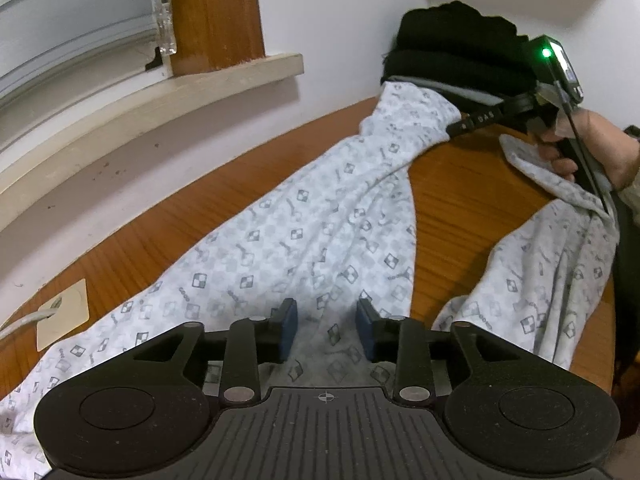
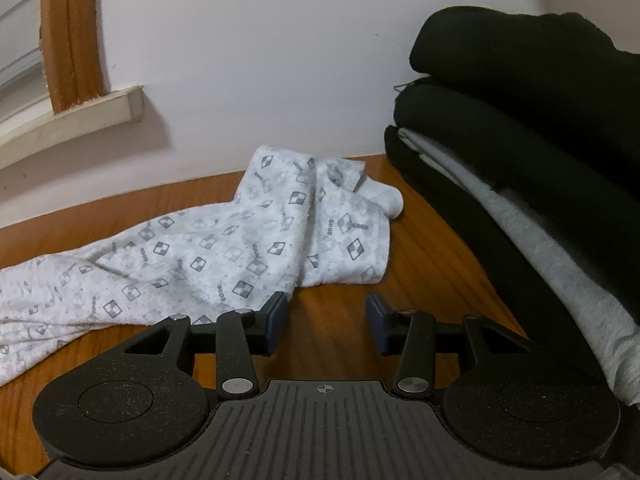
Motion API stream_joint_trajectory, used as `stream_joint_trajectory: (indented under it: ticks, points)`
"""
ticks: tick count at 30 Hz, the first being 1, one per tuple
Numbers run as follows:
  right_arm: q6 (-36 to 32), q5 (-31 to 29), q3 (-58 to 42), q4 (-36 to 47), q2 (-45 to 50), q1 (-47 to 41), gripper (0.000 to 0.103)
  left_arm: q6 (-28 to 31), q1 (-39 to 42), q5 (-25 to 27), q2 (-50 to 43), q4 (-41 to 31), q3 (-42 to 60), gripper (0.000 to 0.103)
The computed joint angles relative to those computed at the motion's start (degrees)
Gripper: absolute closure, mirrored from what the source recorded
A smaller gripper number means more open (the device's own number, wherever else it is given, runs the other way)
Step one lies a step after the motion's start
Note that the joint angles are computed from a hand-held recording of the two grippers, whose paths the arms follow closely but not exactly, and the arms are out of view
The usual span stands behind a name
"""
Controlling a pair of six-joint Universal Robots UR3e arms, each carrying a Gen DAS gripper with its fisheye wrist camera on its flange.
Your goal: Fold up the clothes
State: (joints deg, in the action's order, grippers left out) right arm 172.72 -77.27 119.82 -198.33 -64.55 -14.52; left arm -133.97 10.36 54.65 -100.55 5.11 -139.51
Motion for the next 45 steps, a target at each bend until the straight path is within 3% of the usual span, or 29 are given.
stream_joint_trajectory:
  ticks: [1, 5, 9, 13, 18, 21, 23, 24, 29, 36, 39, 45]
  points:
    - [0.0, 0.0, 0.0, 0.0, 0.0, 0.0, 0.059, 0.5, 0.4, -0.5, 0.3, 0.2, -0.5, 0.101]
    - [-0.1, -0.4, -0.2, 0.3, 0.0, 0.2, 0.059, 3.4, 5.6, -7.3, 7.9, -2.8, -5.2, 0.101]
    - [-0.2, -0.4, -0.2, 0.2, 0.1, 0.2, 0.059, 8.5, 15.2, -17.3, 23.0, -16.4, -9.8, 0.101]
    - [0.8, 5.0, 0.9, 0.7, -0.6, -2.8, 0.059, 10.4, 18.5, -18.8, 27.8, -23.7, -8.9, 0.101]
    - [5.8, 15.3, 0.7, 5.2, -1.9, -8.1, 0.059, 10.5, 18.3, -18.7, 24.8, -21.4, -9.1, 0.101]
    - [7.5, 18.2, -1.9, 7.9, -0.9, -9.0, 0.062, 9.4, 18.5, -18.9, 22.3, -18.9, -8.9, 0.101]
    - [8.5, 19.9, -4.1, 10.2, -0.2, -9.4, 0.094, 9.4, 18.9, -19.1, 21.3, -18.4, -8.7, 0.101]
    - [9.2, 20.7, -4.8, 10.1, 0.0, -9.7, 0.1, 9.4, 19.0, -19.0, 20.8, -18.1, -8.5, 0.101]
    - [19.9, 22.5, -9.1, 3.5, 0.5, -10.2, 0.1, 7.1, 17.9, -14.7, 12.4, -10.4, -6.7, 0.101]
    - [18.7, 17.6, -18.7, 6.7, 5.6, -3.2, 0.1, 6.6, 18.8, -12.0, 2.1, -7.2, -3.6, 0.101]
    - [16.4, 16.2, -20.9, 11.7, 6.4, -2.7, 0.094, 6.9, 19.2, -12.3, 0.4, -7.8, -2.7, 0.101]
    - [15.1, 19.4, -14.5, 13.1, 3.0, -6.9, 0.081, 6.4, 19.3, -13.4, -1.1, -8.1, -1.9, 0.101]
